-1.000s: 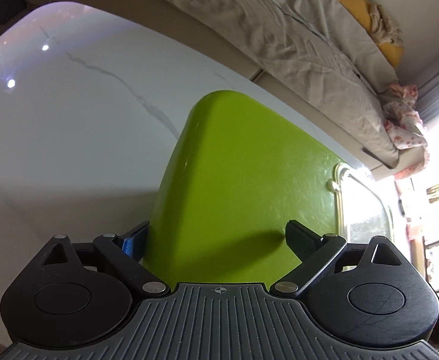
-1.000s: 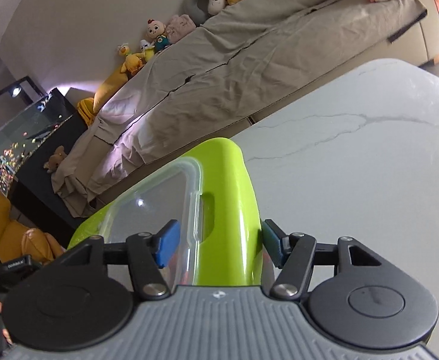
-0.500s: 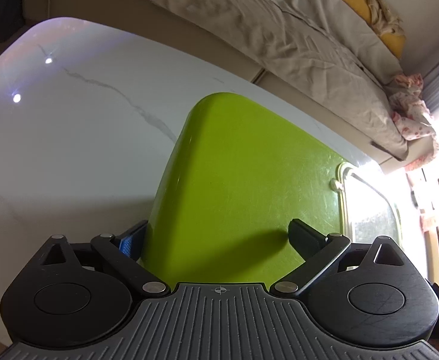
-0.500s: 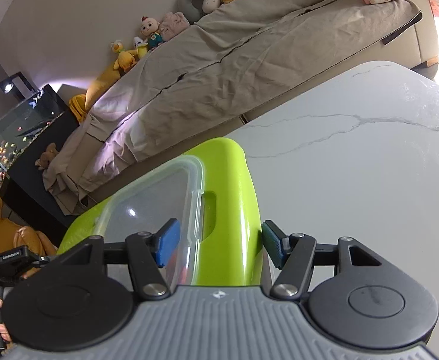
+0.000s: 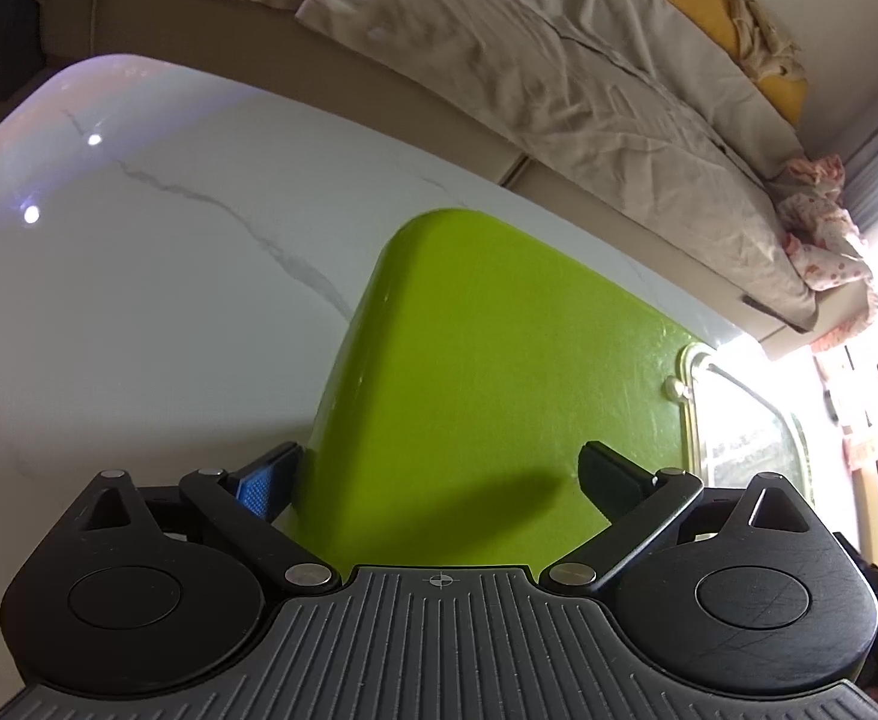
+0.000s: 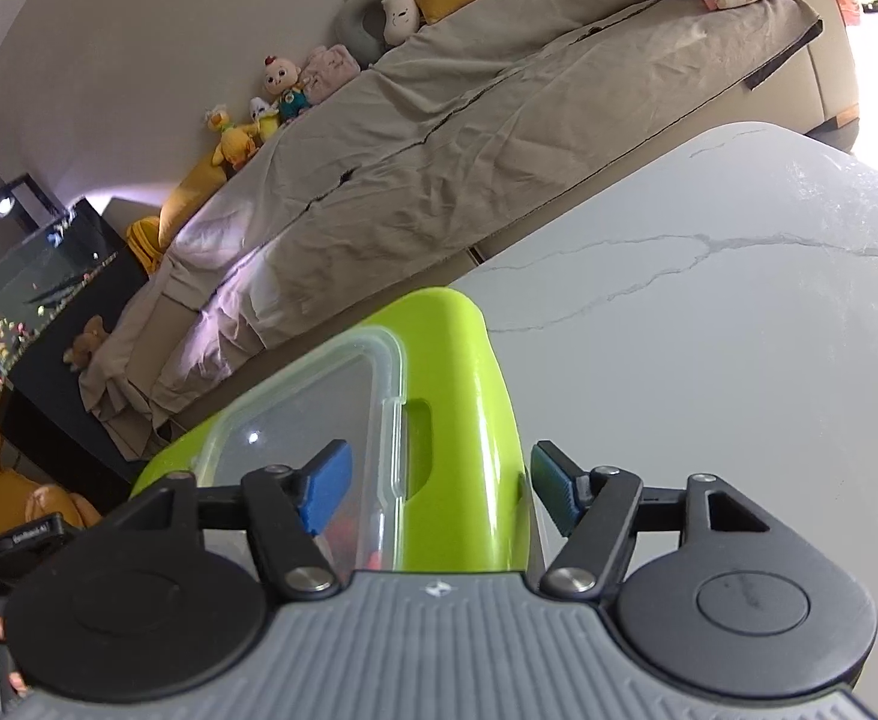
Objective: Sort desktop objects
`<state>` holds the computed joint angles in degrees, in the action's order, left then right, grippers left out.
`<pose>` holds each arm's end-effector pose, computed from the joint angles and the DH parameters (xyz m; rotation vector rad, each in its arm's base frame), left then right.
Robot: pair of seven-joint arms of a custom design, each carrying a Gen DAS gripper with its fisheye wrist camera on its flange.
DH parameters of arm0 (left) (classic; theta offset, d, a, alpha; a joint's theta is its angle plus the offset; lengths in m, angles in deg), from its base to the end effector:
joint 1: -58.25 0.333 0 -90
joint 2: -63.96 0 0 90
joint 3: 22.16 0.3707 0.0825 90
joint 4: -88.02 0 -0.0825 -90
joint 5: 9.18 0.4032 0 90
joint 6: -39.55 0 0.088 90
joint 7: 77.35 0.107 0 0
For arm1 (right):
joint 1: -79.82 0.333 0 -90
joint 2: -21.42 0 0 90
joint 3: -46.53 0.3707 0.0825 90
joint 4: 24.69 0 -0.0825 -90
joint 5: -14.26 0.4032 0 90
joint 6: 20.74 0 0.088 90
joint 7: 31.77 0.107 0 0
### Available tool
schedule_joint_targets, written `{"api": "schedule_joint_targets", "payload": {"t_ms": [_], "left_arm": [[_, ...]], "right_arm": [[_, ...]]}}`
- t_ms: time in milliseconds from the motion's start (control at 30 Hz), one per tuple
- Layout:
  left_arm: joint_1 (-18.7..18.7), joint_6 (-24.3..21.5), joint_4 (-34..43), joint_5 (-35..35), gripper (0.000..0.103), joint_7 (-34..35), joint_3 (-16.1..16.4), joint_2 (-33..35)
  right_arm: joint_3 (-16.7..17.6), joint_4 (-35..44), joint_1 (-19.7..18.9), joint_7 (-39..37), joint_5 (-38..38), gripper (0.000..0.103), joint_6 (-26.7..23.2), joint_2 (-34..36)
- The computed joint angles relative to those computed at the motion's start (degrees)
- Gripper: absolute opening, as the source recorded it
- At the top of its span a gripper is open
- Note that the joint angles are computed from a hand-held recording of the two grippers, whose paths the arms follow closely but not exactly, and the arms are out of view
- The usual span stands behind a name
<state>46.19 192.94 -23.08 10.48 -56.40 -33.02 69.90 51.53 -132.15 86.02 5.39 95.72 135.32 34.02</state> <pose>0.5967 -0.2582 0.5491 -2.4311 1.3524 -0.9166 0.6650 0.0900 0.4839 -1.4230 1.5403 -0.0694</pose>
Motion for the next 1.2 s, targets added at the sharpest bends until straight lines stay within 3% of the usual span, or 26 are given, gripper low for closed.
{"api": "schedule_joint_targets", "payload": {"t_ms": [33,133,233,367,467,533,667,833,1000,1200], "left_arm": [[-0.15,-0.29,-0.45,1.16,0.1,-0.91,0.22,-0.8],[-0.27,-0.86,-3.8,5.31,0.1,-5.72,0.27,-5.33],[-0.54,-2.79,-7.55,4.1,0.101,-5.52,-1.16,-10.31],[-3.92,-2.08,-12.12,-7.07,0.101,6.41,-1.96,-14.19],[-7.0,-4.87,-12.25,-16.14,0.102,17.4,-1.98,-13.31],[-7.23,-7.58,-10.67,-17.74,0.102,19.24,-2.81,-10.75],[-6.51,-13.52,-4.84,-13.48,0.102,14.9,-3.82,-3.13],[-6.82,-16.22,0.13,-7.32,0.102,8.72,-3.39,2.02],[-7.17,-18.8,3.26,-1.59,0.102,5.49,-2.66,3.3],[-6.29,-20.67,5.9,-2.12,0.102,8.54,-2.76,4.62]], "right_arm": [[0.06,-0.31,-0.59,-0.66,2.38,0.08,-0.57,-0.44],[-1.08,-1.6,-1.51,0.19,3.48,0.08,-2.17,-2.24],[-2.16,-6.57,-1.93,-6.13,6.26,0.08,-4.42,-7.29],[-4.24,-13.25,-1.17,-10.17,2.65,0.082,-11.37,-13.19],[-4.89,-16.64,0.15,-9.28,-2.54,0.084,-13.7,-15.25],[-5.1,-17.56,0.99,-7.47,-5.31,0.085,-15.06,-15.23],[-4.01,-14.54,2.8,5.75,-10.85,0.085,-11.53,-10.47],[-3.01,-11.69,2.96,14.2,-13.85,0.084,-10.62,-6.68],[-1.92,-11.21,3.19,14.33,-14.12,0.083,-7.36,-5.52],[-1.21,-10.37,2.97,13.66,-13.6,0.082,-6.94,-4.41]]}}
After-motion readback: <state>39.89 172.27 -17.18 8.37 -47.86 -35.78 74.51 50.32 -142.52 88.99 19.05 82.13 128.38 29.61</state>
